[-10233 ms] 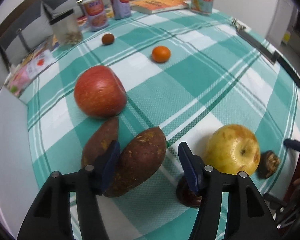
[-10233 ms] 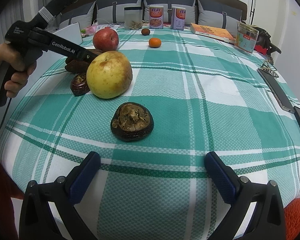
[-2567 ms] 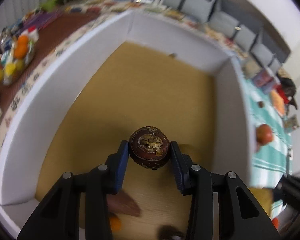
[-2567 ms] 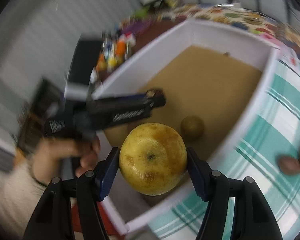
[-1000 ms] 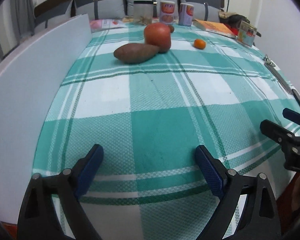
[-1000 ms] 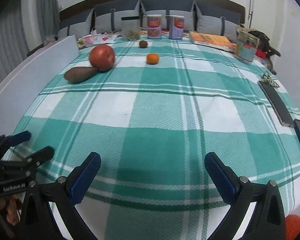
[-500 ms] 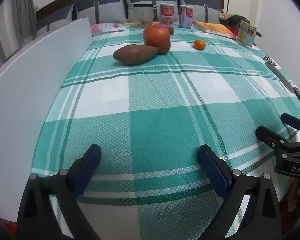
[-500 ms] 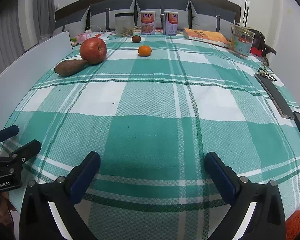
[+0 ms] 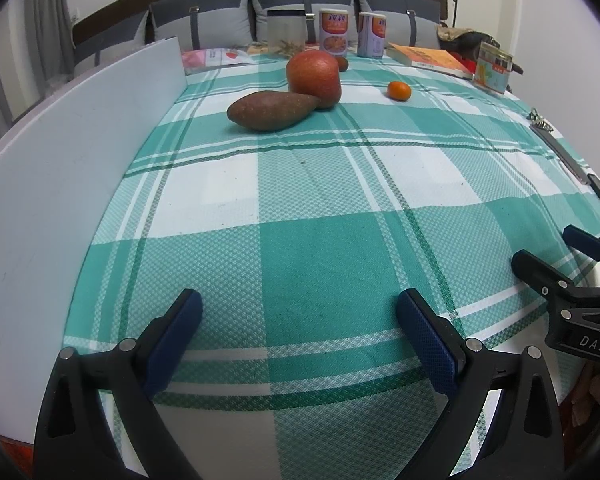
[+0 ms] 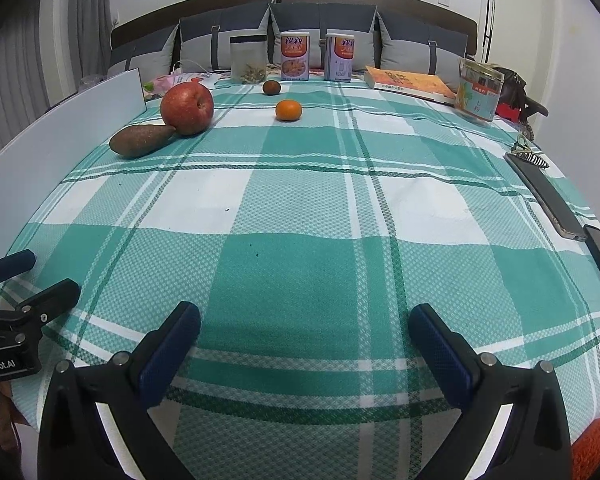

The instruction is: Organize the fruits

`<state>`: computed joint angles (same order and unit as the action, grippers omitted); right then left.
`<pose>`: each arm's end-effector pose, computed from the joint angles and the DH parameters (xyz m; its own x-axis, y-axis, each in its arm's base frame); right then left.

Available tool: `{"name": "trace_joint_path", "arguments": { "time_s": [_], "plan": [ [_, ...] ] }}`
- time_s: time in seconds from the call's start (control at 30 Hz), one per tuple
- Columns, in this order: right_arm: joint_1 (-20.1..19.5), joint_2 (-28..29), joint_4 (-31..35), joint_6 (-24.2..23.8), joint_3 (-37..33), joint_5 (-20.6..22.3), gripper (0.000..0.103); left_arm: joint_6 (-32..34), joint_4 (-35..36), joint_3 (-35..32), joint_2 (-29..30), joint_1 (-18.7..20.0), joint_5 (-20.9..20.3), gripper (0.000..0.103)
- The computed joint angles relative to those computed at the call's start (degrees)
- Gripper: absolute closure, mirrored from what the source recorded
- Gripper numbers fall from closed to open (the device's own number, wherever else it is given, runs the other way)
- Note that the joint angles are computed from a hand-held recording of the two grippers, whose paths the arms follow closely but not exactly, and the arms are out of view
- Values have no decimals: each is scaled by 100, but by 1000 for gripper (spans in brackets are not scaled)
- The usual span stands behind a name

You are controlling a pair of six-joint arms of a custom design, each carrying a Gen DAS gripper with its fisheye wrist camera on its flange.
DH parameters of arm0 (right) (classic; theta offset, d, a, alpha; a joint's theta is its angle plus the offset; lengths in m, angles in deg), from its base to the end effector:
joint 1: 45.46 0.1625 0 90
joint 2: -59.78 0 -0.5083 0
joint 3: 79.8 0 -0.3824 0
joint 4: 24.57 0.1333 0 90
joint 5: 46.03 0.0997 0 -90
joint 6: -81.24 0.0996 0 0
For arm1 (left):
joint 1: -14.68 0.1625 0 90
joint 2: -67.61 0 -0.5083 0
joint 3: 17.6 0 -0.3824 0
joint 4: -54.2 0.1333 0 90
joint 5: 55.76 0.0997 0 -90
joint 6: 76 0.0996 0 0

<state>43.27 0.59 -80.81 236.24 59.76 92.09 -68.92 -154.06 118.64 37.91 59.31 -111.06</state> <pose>0.0515 -0.3455 0.1039 -0.5951 0.4564 0.6615 -0.2675 0.6638 -0.6985 -0.1846 -0.4492 -0.0122 -0.5690 0.5848 -0.5782 0.7728 0.6205 -0.1329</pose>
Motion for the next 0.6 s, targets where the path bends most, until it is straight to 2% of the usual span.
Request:
{"name": "trace_joint_path", "arguments": {
  "time_s": [0.6],
  "plan": [
    [30, 4, 132, 76, -61, 80, 0, 50, 294, -66, -87, 36, -30, 4]
  ]
}}
